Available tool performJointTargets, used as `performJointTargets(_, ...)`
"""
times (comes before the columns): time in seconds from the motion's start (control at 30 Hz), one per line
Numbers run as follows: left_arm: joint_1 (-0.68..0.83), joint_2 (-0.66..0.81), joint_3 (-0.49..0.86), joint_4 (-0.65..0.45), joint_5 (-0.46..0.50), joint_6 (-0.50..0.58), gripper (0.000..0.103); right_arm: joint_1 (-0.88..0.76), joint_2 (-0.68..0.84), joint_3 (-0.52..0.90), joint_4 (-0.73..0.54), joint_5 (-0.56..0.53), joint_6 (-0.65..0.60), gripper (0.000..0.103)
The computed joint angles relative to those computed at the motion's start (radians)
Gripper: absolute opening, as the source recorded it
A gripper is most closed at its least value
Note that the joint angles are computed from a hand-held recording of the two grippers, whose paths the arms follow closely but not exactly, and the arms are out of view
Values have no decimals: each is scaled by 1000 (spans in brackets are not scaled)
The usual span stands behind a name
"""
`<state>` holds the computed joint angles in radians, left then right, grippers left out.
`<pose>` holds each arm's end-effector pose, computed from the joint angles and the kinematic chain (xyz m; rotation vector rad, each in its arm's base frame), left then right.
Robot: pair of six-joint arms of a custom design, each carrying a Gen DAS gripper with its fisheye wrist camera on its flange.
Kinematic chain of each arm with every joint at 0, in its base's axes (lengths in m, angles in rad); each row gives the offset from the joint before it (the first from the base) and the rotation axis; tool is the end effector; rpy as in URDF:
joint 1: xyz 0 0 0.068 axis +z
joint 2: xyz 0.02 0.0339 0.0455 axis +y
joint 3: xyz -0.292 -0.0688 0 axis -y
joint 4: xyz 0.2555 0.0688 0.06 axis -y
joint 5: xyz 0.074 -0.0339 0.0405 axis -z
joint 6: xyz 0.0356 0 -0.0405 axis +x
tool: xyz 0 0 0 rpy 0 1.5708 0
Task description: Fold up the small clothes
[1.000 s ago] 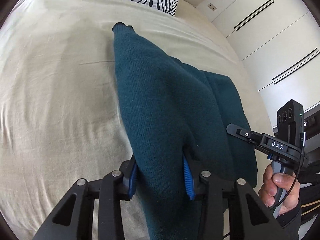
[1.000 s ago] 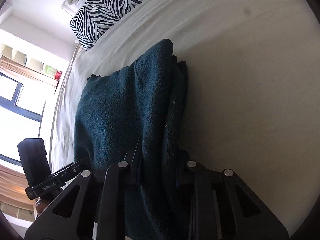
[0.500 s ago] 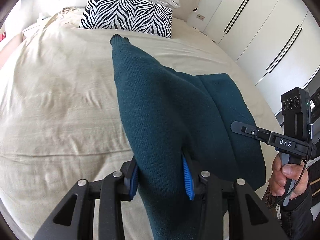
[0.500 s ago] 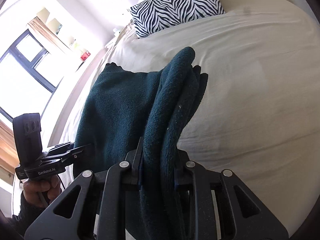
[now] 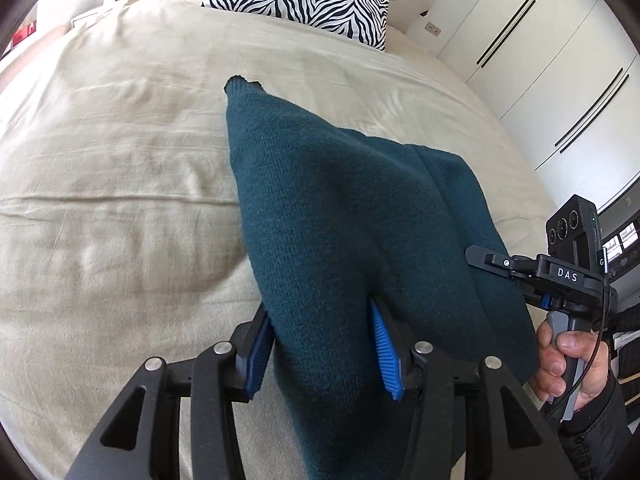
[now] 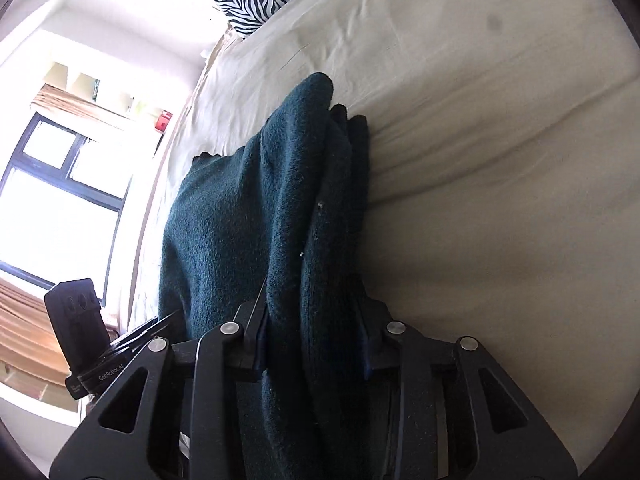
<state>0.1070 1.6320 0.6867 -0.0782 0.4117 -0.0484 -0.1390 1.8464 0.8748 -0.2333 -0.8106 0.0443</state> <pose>0.2914 0.0170 0.1419 -0.0487 2.5435 -0.5092 0.3288 -0.0199 0.1253 0.0318 2.5539 1.0689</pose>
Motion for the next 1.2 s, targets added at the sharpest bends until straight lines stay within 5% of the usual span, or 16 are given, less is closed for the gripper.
performJointTargets(0.23,4,-139,-98,58,-44,-37,59,-35,-37,-22,42,42,4,46)
performJointTargets(0.43,-74,-593,-269,62,-271,-58,101,-124,-301,-193,105,211,-3,48)
performJointTargets(0.57,-252,-875,-295,-40,-551,-38,103,-133,-609,-308,111,364,-34,52)
performJointTargets(0.73,-509,-1067,-227,-195,-918,-47,103,-206,-1042,-391,117,349,-46,96)
performJointTargets(0.83,-683,-1095,-145,-346,-1163,-131,103,-210,-1223,-366,102,373,-24,103)
performJointTargets(0.93,-662,-1102,-80,-428,-1112,-181,103,-191,-1275,-260,-23,395,-13,103)
performJointTargets(1.07,-737,-1080,-25,-540,-1190,-279,103,-228,-1327,-155,-172,307,28,103)
performJointTargets(1.13,-751,-1066,-14,-578,-1193,-314,103,-152,-1337,-125,-246,368,13,103)
performJointTargets(1.2,-744,-1033,-5,-625,-1159,-355,103,35,-1322,-84,-361,556,-17,103)
